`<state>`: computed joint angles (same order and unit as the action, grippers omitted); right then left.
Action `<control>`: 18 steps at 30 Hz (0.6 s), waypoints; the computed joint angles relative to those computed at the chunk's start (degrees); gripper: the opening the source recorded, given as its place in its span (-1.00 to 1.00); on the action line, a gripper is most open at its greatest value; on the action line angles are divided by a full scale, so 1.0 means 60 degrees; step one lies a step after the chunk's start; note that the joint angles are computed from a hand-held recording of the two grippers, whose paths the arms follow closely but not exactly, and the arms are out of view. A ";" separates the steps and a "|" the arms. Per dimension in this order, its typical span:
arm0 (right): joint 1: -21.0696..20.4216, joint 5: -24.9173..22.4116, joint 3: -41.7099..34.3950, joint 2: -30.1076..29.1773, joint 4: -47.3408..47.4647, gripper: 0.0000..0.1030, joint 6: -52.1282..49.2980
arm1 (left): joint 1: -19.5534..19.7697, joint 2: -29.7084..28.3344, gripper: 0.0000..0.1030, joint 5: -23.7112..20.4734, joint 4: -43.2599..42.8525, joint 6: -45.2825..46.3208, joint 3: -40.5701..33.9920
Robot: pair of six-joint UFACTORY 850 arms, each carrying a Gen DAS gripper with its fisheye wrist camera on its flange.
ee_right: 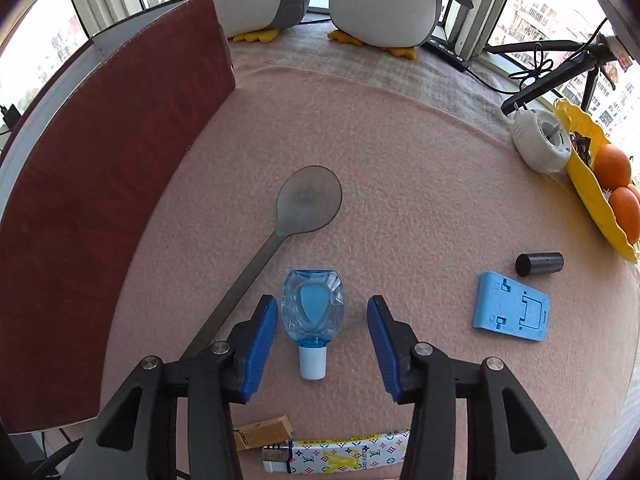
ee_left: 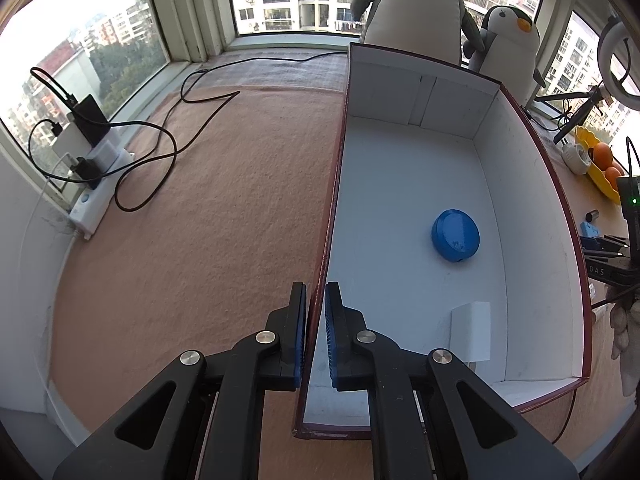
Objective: Organize rigid objects
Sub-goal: 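Move the right gripper to the small blue glass bottle and grasp it, then carry the blue bottle into the box and release it beside the lid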
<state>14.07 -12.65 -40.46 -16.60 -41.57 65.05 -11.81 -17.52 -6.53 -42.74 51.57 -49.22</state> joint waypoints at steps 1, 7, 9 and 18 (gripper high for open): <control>-0.0016 0.0032 0.0005 -0.0005 0.0117 -0.30 -0.0148 | 0.0002 0.0004 -0.85 0.0012 -0.0036 0.0044 0.0011; -0.0030 -0.0010 -0.0045 -0.0018 -0.0027 -0.46 -0.0108 | 0.0019 0.0042 -0.85 0.0042 -0.0220 0.0250 0.0070; -0.0009 -0.0024 -0.0057 -0.0043 -0.0311 -0.46 0.0154 | 0.0036 0.0055 -0.85 0.0049 -0.0487 0.0508 0.0097; 0.0104 0.0016 0.0285 0.0488 -0.1747 -0.46 0.1916 | 0.0057 0.0089 -0.85 0.0127 -0.1224 0.1289 0.0171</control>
